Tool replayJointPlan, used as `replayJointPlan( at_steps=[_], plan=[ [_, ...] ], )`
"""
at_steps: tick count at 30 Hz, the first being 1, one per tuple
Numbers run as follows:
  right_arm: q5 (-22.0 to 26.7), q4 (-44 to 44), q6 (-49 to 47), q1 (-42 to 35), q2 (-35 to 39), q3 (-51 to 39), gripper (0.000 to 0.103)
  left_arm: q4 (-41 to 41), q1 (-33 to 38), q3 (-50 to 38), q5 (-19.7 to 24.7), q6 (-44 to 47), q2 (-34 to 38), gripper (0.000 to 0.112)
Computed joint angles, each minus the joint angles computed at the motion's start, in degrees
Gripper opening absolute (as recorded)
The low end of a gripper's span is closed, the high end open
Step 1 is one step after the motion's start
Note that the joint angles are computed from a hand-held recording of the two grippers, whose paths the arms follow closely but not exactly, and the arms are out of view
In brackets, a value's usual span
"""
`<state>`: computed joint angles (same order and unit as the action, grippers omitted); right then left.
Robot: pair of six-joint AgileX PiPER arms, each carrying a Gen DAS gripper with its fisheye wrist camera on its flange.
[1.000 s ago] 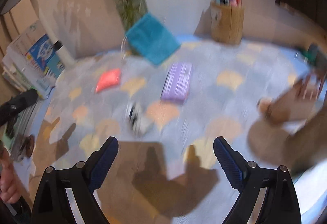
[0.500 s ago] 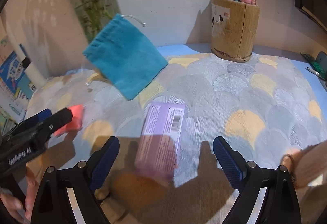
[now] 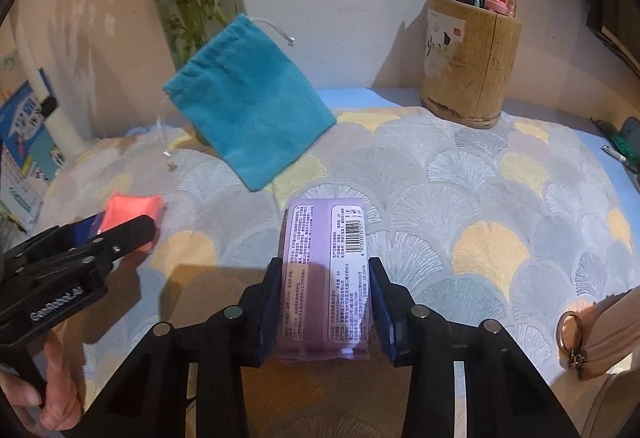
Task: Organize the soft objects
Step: 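Carry the pink pack with the left tool while the right tool carries the purple pack to the bowl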
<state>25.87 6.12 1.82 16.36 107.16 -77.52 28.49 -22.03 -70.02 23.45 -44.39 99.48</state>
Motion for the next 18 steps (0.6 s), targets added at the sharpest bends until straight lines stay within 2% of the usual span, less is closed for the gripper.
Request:
replayJointPlan(
  at_steps=[3,5,9,15,18],
  plan=[
    [-3.48,9.01,-8.69,-0.86,-3.42,4.28,0.039,8.43,-1.79,0.98,1.17,-8.50,-0.96,0.053],
    [-3.65,11.46,-10.59,-1.16,-5.16,5.98,0.039,9.56,-2.98,2.05,2.05,-9.78,-2.32,0.053],
    [-1.87,13.25,-10.54,-1.76,-10.07,10.31,0.039,5.86,-5.76,6.08,1.39,-7.40,-6.69,0.053],
    [0.66,16.65,-11.77,-2.94,-20.85,16.75,0.039,11.58,-15.43,13.43,3.82,-16.83,-16.35,0.053],
    [2.32,15.08,-9.78,-2.18,-27.20,19.66,0.039,14.11,-20.39,15.22,6.35,-21.51,-20.62,0.053]
  ],
)
